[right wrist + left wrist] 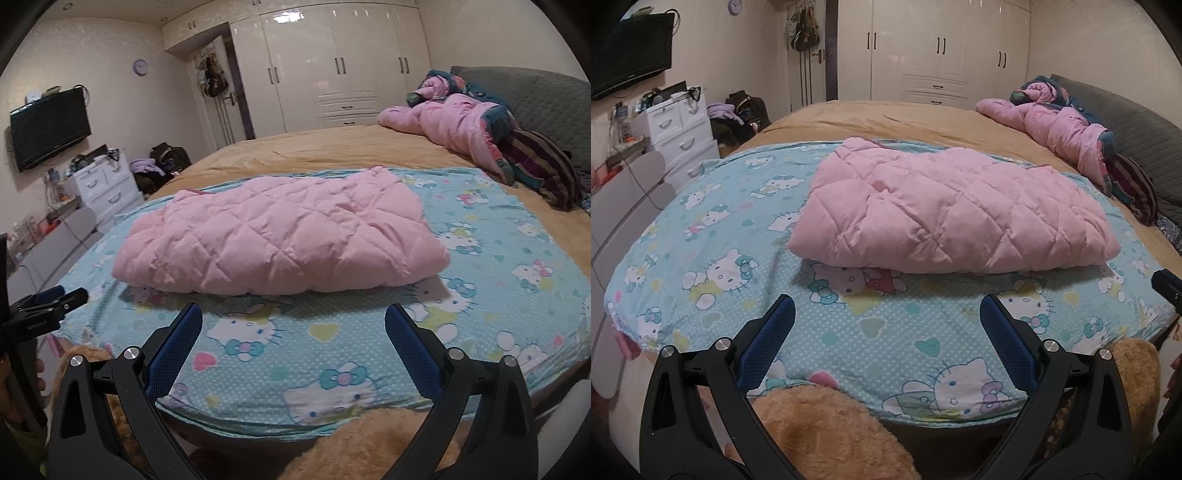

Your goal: Fold large clothes

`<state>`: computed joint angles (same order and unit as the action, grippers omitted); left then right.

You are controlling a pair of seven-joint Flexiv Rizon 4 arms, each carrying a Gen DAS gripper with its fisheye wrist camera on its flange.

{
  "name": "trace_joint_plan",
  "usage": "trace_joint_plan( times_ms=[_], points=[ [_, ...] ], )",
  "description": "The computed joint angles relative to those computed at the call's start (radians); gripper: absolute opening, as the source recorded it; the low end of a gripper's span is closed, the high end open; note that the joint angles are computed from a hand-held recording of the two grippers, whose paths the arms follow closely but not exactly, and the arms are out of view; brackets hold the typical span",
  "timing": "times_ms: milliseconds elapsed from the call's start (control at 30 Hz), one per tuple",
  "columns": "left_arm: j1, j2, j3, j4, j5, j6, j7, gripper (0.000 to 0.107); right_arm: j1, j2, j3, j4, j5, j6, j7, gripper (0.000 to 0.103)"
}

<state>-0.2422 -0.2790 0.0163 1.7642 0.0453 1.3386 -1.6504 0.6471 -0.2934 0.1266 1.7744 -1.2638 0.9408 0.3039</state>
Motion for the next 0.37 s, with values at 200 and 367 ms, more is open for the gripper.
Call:
trace_joint_plan(
  times_ms=[200, 367],
  points=[
    [0.024, -0.040, 0.055, -0.052, 0.020, -0.054, -0.082, 0.094, -0.061, 0.153, 0.026, 0.205, 0.002, -0.105, 0.231, 0.099],
    [0.092, -0.136, 0.165, -0.222, 0.073, -0.203, -0.201, 0.094, -0.154, 0.383, 0.139, 0.473, 0.296, -0.414, 0.379, 0.099]
  ],
)
